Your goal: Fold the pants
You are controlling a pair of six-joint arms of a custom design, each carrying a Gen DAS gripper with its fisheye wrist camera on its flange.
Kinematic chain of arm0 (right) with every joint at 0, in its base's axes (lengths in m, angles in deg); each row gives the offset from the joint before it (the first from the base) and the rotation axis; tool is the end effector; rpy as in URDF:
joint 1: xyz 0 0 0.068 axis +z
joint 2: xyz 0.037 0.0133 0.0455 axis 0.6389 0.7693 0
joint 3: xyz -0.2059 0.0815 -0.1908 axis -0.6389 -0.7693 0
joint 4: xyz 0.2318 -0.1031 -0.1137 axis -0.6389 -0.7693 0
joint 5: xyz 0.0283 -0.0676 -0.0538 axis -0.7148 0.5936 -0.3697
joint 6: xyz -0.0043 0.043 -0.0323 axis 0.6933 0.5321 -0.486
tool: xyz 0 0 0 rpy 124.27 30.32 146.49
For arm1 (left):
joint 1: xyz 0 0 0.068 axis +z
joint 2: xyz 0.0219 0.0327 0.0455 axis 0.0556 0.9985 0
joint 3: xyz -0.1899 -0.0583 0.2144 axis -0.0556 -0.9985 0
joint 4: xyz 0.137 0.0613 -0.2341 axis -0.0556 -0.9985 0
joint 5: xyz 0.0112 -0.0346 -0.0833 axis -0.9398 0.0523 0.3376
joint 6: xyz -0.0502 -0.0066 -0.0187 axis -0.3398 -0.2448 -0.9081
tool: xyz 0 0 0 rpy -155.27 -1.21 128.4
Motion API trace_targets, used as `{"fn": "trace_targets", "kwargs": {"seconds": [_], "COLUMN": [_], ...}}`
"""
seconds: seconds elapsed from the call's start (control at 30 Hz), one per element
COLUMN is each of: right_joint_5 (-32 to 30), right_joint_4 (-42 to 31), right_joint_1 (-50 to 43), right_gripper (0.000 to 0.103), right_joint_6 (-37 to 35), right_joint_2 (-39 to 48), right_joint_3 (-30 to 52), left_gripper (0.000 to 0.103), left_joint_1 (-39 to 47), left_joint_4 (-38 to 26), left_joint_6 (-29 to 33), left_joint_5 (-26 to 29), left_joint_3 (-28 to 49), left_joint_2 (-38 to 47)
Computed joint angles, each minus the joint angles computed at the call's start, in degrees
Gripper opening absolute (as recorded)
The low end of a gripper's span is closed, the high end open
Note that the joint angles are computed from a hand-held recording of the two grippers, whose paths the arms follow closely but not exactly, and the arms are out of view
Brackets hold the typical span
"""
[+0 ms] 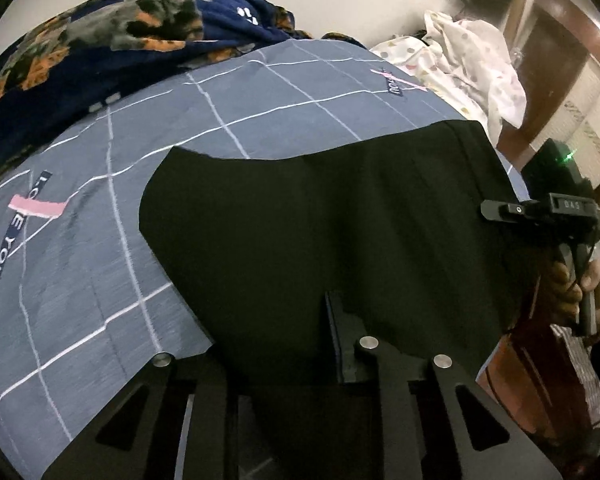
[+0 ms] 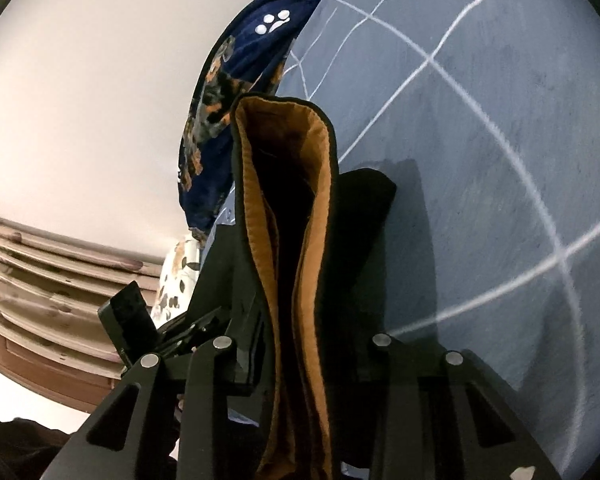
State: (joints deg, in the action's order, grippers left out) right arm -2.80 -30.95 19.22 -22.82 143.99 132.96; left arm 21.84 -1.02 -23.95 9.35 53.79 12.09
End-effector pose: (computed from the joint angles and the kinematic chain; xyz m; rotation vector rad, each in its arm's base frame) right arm 0.2585 -0.0634 0.1478 -0.0111 2.5316 1.5336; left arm 0.1715 0.0422 0.1767 0.2934 2.6083 -0.3401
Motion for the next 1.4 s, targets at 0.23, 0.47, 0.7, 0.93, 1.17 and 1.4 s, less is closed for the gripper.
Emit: {"fn": "trace_targets", "kwargs": {"seconds": [0.23,0.47,0.7,0.93,1.17,1.4], "right_joint_5": [5.82,9.54,9.29,8.22,7.58,5.42], "right_joint_4": [6.06,6.32,6.40,4.73,1.93,2.76], "right_joint_1": [3.19,4.88,5.72,4.51,3.00,2.18], "right_gripper": [0.039,0.046,0.048,0.045,0.042,0.036], "right_joint_6": [5.81,5.45,4.32,0.63,-3.98,-3.05], "right_joint_2": [-5.29,-5.34,-5.73,-4.40,-2.28,-3.84], "right_joint_3": [-0.84,0.59,0.45,0.45,1.51,-0.78], "left_gripper": [0.022,0.022,0.031,0.054,0.054,0.022], "left_joint_1": [-0.46,-1.93,-1.82,9.82,11.65,10.88], "left_joint_4": [0.58,1.96,2.66,-2.99,-8.83,-3.60], "left_joint_6": [-0.17,-1.26,-1.20,6.55,13.66,9.18], "left_joint_5": [-1.10,-2.44,-2.46,9.31,15.72,17.12], "left_joint_3": [-0.54,-0.82,-1.09,4.27,8.69,5.88], "left_joint_2": [-0.15,0.17,1.05,15.98,24.65,22.18]}}
